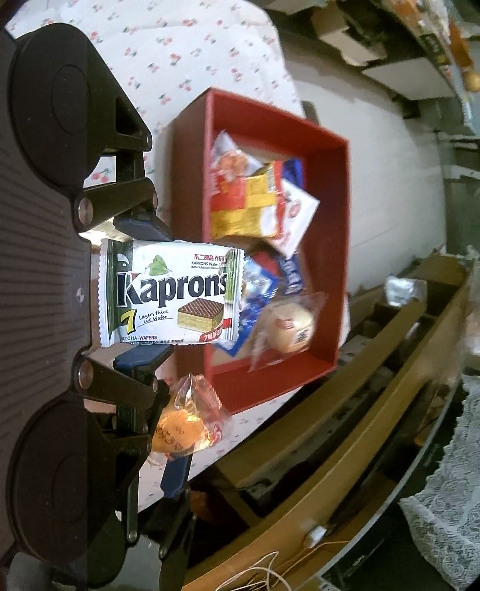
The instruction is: Organize snacks
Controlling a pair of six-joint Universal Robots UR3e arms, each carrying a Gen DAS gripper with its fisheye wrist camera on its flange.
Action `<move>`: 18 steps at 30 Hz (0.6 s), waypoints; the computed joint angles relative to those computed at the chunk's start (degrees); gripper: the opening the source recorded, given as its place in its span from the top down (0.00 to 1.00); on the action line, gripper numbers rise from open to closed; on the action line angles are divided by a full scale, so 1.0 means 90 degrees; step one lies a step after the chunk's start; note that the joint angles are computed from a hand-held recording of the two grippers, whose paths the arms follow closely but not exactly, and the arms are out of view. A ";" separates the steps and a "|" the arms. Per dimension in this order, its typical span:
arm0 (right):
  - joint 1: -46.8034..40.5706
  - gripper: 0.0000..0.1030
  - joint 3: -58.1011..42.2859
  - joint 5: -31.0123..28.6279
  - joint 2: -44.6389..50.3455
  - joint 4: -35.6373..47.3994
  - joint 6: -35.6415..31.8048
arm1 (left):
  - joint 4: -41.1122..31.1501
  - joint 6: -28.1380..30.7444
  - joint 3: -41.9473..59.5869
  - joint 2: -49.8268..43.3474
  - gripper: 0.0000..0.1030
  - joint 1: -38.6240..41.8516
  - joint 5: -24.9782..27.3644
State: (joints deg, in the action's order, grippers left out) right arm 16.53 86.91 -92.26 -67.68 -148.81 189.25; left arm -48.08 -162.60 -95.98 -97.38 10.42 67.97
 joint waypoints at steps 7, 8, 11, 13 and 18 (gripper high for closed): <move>-0.0061 0.26 -0.0343 -0.0028 0.0166 -0.0054 0.0107 | 0.0219 -0.0294 0.0333 -0.0276 0.38 0.0001 0.0058; -0.0055 0.26 -0.0442 -0.0035 0.0226 -0.0048 0.0112 | 0.0236 -0.0325 0.0387 -0.0311 0.38 -0.0002 0.0069; -0.0037 0.26 -0.0685 -0.0122 0.0392 -0.0041 0.0124 | 0.0330 -0.0409 0.0509 -0.0393 0.38 -0.0032 0.0156; -0.0067 0.26 -0.0828 -0.0135 0.0494 -0.0023 0.0166 | 0.0445 -0.0435 0.0600 -0.0482 0.38 -0.0078 0.0274; -0.0123 0.26 -0.1143 -0.0172 0.0715 0.0013 0.0262 | 0.0526 -0.0524 0.0895 -0.0744 0.38 -0.0145 0.0405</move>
